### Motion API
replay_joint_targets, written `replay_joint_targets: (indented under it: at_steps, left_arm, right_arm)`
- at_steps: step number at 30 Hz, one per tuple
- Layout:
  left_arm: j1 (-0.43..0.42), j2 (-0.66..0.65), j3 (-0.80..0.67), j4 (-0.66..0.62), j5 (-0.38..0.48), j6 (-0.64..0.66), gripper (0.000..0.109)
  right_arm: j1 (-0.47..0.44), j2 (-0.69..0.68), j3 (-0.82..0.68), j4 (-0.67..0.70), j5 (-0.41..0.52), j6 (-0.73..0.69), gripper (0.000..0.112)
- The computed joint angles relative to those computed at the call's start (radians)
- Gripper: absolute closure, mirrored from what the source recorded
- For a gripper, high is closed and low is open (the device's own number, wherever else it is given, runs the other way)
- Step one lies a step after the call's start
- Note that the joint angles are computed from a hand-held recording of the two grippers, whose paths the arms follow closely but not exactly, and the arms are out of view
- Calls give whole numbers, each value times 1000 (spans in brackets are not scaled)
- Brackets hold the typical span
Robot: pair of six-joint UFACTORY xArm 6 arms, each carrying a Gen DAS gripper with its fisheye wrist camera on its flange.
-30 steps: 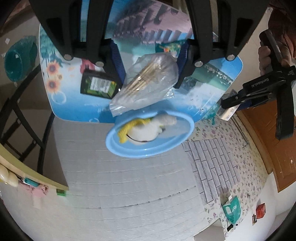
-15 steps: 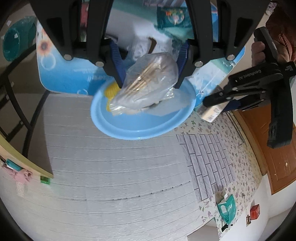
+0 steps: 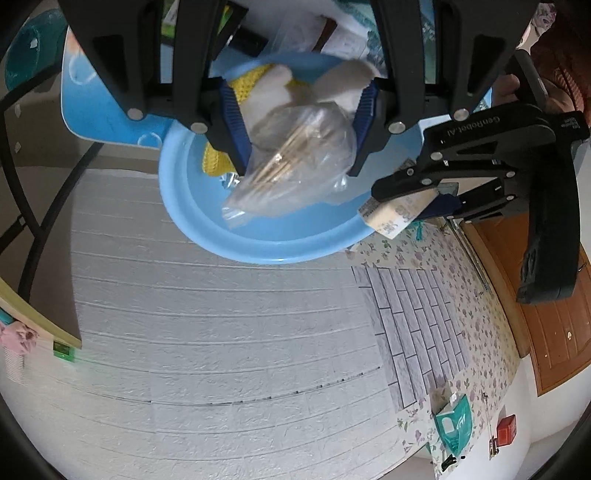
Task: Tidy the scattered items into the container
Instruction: 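Open the left tool to drop the tissue pack in the basin while the right drops the swab bag, then grasp the green snack packet with the left tool while the right tool moves back over the table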
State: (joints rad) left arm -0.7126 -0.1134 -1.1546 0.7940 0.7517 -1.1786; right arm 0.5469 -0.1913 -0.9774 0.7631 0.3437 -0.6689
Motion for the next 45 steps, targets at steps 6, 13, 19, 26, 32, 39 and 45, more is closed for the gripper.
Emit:
replay_joint_targets:
  at_steps: [6, 13, 19, 26, 32, 39, 45]
  left_arm:
    - [17, 31, -16, -26, -13, 30, 62]
    - [8, 18, -6, -32, -1, 30, 44]
    - [-22, -34, 24, -3, 40, -2, 40]
    - [-73, -112, 83, 18, 104, -67, 37]
    - [-136, -174, 143, 22, 167, -135, 27]
    - [-205, -215, 214, -3, 190, -221, 19]
    - [-264, -223, 274, -25, 163, -298, 16]
  right_arm:
    - [4, 40, -32, 14, -15, -6, 57]
    - [5, 25, -19, 9, -28, 19, 46]
    - [11, -22, 21, -29, -45, 64, 46]
    - [4, -115, 118, -139, -59, 180, 45]
    - [-25, -230, 243, -234, -41, 300, 45]
    - [-59, -358, 383, -323, -3, 402, 45]
    - [-57, -436, 476, -406, 26, 482, 45]
